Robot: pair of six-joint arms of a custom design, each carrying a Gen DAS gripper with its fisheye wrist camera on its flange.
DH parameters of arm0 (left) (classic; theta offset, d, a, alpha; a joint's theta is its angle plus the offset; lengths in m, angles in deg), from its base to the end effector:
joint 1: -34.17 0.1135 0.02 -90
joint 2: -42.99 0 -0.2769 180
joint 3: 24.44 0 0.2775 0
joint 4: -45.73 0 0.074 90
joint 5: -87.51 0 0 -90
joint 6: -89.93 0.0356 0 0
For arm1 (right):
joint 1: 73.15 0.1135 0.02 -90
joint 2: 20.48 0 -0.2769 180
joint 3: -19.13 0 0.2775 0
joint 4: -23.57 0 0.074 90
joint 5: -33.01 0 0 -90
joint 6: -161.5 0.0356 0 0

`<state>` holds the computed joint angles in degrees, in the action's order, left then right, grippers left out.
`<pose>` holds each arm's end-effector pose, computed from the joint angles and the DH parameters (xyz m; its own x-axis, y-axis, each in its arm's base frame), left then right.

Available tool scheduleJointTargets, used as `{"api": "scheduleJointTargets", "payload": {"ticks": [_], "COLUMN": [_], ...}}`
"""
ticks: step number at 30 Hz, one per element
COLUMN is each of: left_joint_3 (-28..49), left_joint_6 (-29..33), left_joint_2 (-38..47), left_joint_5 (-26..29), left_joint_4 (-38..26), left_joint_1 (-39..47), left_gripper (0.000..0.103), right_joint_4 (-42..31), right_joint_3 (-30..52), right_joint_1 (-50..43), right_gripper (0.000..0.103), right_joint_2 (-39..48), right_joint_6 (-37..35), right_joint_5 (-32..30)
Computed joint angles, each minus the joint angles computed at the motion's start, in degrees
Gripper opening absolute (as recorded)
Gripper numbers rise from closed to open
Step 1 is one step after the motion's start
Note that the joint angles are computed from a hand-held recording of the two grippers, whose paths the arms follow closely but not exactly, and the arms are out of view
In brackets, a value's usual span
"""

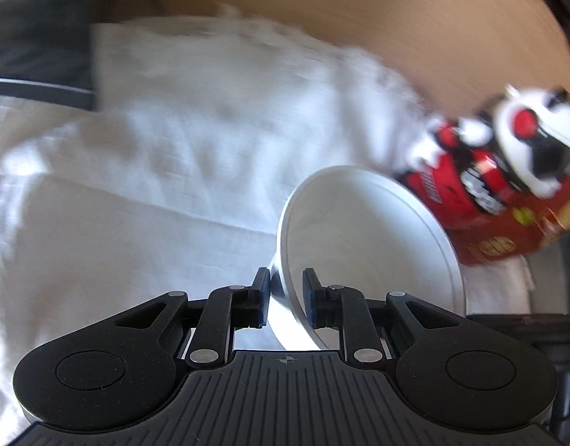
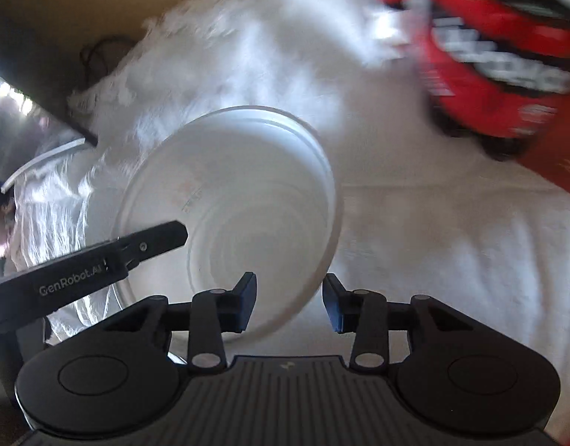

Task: Organize plates and bowls
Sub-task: 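Lift the white plastic bowl with both tools and carry it to the stack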

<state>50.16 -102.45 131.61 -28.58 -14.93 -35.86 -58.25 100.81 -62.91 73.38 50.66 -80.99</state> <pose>0.1208 -0.2865 0.2209 -0.7151 -0.6006 -0.3576 -0.4942 0.7962 -0.3490 0.2951 0.0680 0.2250 -0.8696 -0.4874 -0.0792 -0.4749 0.7818 0.4040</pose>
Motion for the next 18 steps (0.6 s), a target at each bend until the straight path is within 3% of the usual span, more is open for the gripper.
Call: {"api": "scheduleJointTargets", "payload": {"ticks": [3,8,18], "left_joint_3": [3.34,6.56,6.85], "left_joint_6": [5.8,9.97,11.68], "left_joint_2": [4.26,10.5,14.05], "left_joint_5": [4.43,10.73,13.52], "left_joint_4": [3.87,9.08,12.76], "left_joint_1": [2.13,4.13,5.83], "left_gripper": [0.02,0.02,0.016], "right_joint_4": [-2.47,-2.53,3.14], "right_joint_3": [2.3,3.01,0.52], "right_joint_1": [-5.79,-11.52,-12.2], "right_gripper": [0.039,0.039,0.04], "right_joint_2": [0.84,3.56,8.78], "right_joint_6": [-2.45,-3.83,-2.11], "right_joint_5": [0.57,2.49,6.41]}}
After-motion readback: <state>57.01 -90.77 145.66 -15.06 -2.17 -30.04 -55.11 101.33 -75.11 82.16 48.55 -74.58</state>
